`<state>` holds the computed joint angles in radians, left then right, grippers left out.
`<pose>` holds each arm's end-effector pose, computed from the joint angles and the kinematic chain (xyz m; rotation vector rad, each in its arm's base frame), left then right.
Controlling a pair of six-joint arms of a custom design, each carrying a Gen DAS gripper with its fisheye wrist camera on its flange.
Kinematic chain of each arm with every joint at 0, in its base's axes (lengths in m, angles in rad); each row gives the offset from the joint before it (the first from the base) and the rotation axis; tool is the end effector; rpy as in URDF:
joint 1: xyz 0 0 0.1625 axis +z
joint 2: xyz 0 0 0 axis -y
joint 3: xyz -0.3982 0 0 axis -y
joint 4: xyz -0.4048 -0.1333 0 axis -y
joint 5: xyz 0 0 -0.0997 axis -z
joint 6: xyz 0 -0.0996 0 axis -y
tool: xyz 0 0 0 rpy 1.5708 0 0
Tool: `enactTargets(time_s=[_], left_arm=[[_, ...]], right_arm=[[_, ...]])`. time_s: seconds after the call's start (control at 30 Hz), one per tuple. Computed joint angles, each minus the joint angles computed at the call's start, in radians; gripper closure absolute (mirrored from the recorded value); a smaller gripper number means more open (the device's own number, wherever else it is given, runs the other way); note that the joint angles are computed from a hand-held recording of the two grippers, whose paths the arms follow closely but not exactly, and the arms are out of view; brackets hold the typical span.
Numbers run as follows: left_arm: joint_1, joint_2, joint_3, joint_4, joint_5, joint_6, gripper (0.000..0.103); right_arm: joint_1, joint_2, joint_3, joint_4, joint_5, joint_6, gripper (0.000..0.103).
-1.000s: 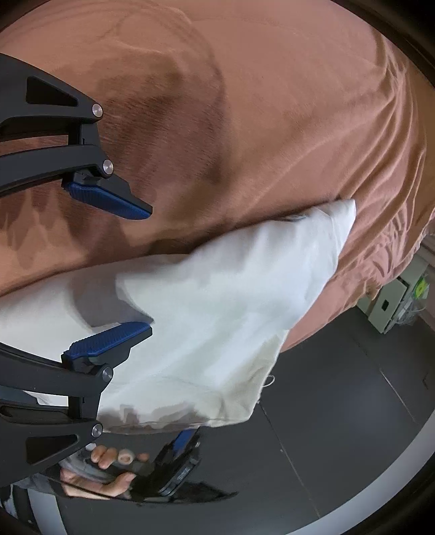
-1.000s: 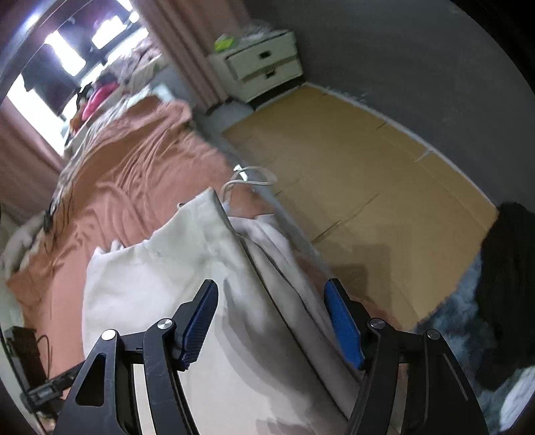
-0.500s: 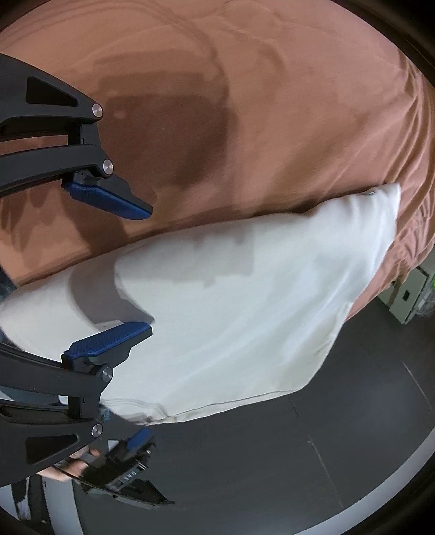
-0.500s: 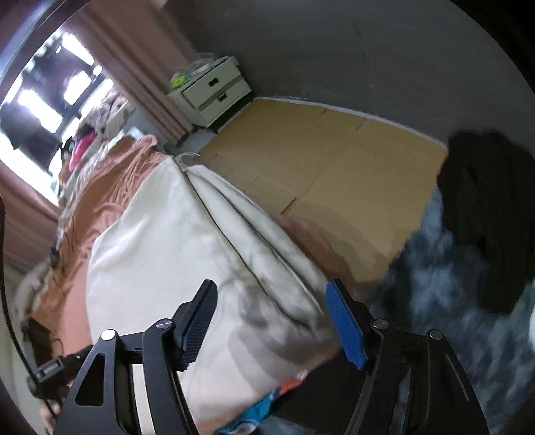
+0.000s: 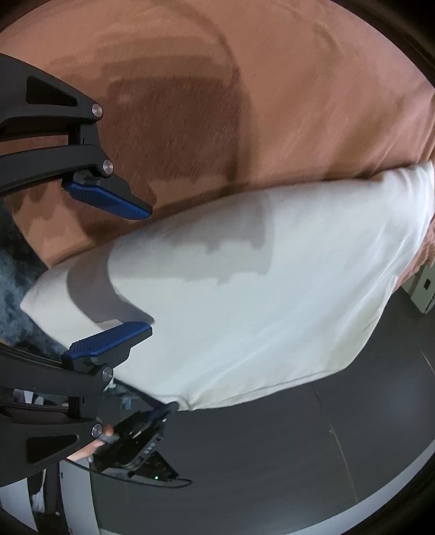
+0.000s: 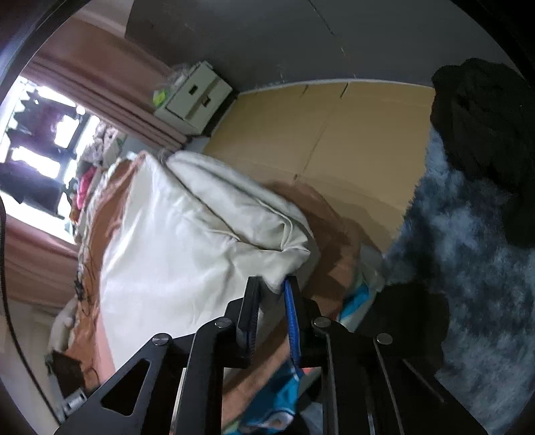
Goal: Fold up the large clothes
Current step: 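Lower the folded dress onto the bed corner and open both tools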
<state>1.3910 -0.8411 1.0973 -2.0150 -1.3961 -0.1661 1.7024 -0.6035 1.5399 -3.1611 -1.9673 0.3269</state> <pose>0.0099 -0.7878 0.2790 -0.0042 2.9852 -0.3222 0.1862 -0.6843 0.0502 -0.4510 -2.6975 1.0257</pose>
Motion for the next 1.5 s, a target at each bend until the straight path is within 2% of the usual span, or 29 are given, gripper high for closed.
enactTargets(time_s=[0.07,0.13,0.17,0.2,0.23,0.37,0.43,0.5,0.57,0.67,0.77,0.83,0.9,1.0,1.27,1.43,1.5], left_arm=[[-0.002,-0.006,0.016,-0.004,-0.012,-0.005,0.038],[-0.009,-0.014,0.037,-0.018,0.002,0.003,0.038],[-0.012,-0.025,0.056,-0.024,0.001,0.006,0.038],[-0.012,-0.027,0.062,-0.024,-0.004,0.013,0.038],[-0.011,-0.027,0.063,-0.021,-0.007,0.014,0.038],[-0.016,-0.034,0.086,-0.033,-0.023,-0.004,0.038],[-0.017,-0.049,0.104,-0.037,-0.025,-0.002,0.038],[-0.022,-0.048,0.104,-0.036,-0.027,-0.002,0.038],[-0.026,-0.043,0.098,-0.035,-0.036,-0.015,0.038],[-0.025,-0.039,0.097,-0.032,-0.077,-0.034,0.038],[-0.026,-0.059,0.146,-0.053,-0.094,-0.029,0.038],[-0.036,-0.07,0.17,-0.078,-0.058,-0.012,0.039],[-0.04,-0.103,0.222,-0.132,-0.013,0.011,0.039],[-0.047,-0.113,0.231,-0.166,0.027,0.016,0.039],[-0.066,-0.212,0.314,-0.225,0.095,0.032,0.038],[-0.085,-0.303,0.389,-0.262,0.125,0.039,0.038],[-0.089,-0.334,0.402,-0.266,0.13,0.049,0.037]], right_arm=[[-0.001,0.003,0.003,-0.012,-0.001,0.026,0.084],[-0.001,0.004,0.02,-0.047,-0.003,0.037,0.062],[-0.001,0.008,0.035,-0.082,-0.003,0.04,0.042],[-0.005,0.011,0.043,-0.097,0.009,0.043,0.038],[-0.008,0.012,0.046,-0.097,0.023,0.049,0.038],[-0.05,0.046,0.047,-0.122,0.166,0.093,0.038],[-0.057,0.064,0.041,-0.166,0.21,0.064,0.066],[-0.045,0.071,0.02,-0.154,0.177,0.054,0.078],[-0.032,0.074,-0.007,-0.125,0.146,0.046,0.083],[-0.026,0.073,-0.033,-0.108,0.117,0.035,0.087],[-0.026,0.074,-0.052,-0.092,0.1,0.041,0.088],[-0.02,0.075,-0.058,-0.068,0.078,0.037,0.087],[-0.001,0.073,-0.059,-0.039,0.019,0.026,0.076],[0.021,0.061,-0.048,-0.014,-0.026,0.006,0.069],[0.101,0.008,0.019,-0.036,-0.102,-0.021,0.043],[0.172,-0.001,0.023,-0.035,-0.136,-0.057,0.037],[0.201,0.002,0.021,-0.037,-0.153,-0.075,0.03]])
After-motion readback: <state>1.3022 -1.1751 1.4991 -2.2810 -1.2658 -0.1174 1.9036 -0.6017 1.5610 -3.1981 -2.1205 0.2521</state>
